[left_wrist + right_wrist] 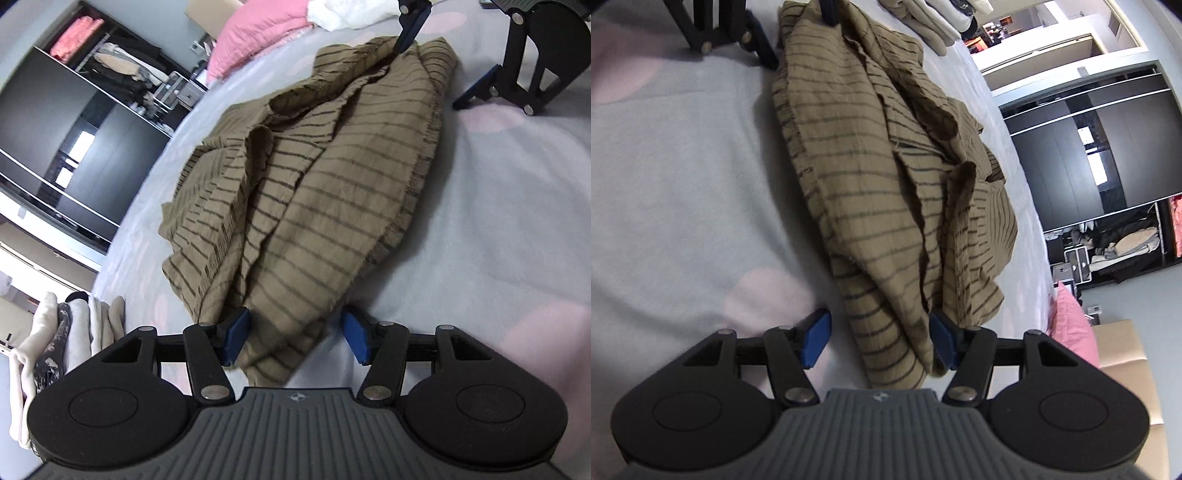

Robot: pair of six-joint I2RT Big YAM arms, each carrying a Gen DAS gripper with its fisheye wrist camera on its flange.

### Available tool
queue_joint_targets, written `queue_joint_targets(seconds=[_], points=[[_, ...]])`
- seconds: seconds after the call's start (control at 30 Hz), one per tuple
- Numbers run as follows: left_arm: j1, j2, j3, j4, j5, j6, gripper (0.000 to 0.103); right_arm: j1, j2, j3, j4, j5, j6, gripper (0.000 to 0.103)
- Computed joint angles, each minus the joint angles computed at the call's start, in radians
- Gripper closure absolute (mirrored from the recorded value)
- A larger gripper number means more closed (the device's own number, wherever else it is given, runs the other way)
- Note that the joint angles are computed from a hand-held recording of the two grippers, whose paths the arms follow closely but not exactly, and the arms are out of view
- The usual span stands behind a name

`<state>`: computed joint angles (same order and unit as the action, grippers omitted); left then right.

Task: Fold clothes

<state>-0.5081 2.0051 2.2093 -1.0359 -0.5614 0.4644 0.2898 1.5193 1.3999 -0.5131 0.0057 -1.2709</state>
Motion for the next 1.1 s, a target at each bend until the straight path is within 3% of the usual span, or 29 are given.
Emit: queue_joint_targets(seconds=[0.07, 0.2, 0.3, 0.43, 0.63, 0.8, 1.0, 1.1], points=[[0.001, 0.007, 0.006, 0.022, 0.002, -0.004, 0.058, 0.001, 0.014, 0.003, 0.030, -0.003, 0.005, 0.049], [0.004, 0.016, 0.029, 0.037, 0.019, -0.006, 0.086, 0.005, 0.035, 0.013, 0.064, 0.005, 0.009, 0.087], [0.006, 0.032, 0.079, 0.000, 0.040, -0.019, 0.095, 0.004, 0.045, 0.046, 0.043, 0.000, 0.065, 0.094], [0.010, 0.065, 0.181, -0.097, 0.064, -0.037, 0.099, 0.010, 0.061, 0.109, -0.014, 0.006, 0.130, 0.097], [0.002, 0.042, 0.243, -0.188, 0.081, -0.040, 0.101, 0.008, 0.049, 0.171, -0.128, -0.014, 0.158, 0.098], [-0.024, -0.027, 0.212, -0.263, 0.106, -0.071, 0.101, 0.001, 0.014, 0.225, -0.298, -0.052, 0.157, 0.098], [-0.076, -0.121, 0.143, -0.355, 0.148, -0.099, 0.101, -0.020, -0.029, 0.300, -0.557, -0.107, 0.135, 0.098], [-0.099, -0.148, 0.114, -0.399, 0.173, -0.131, 0.101, -0.026, -0.040, 0.309, -0.637, -0.109, 0.106, 0.098]])
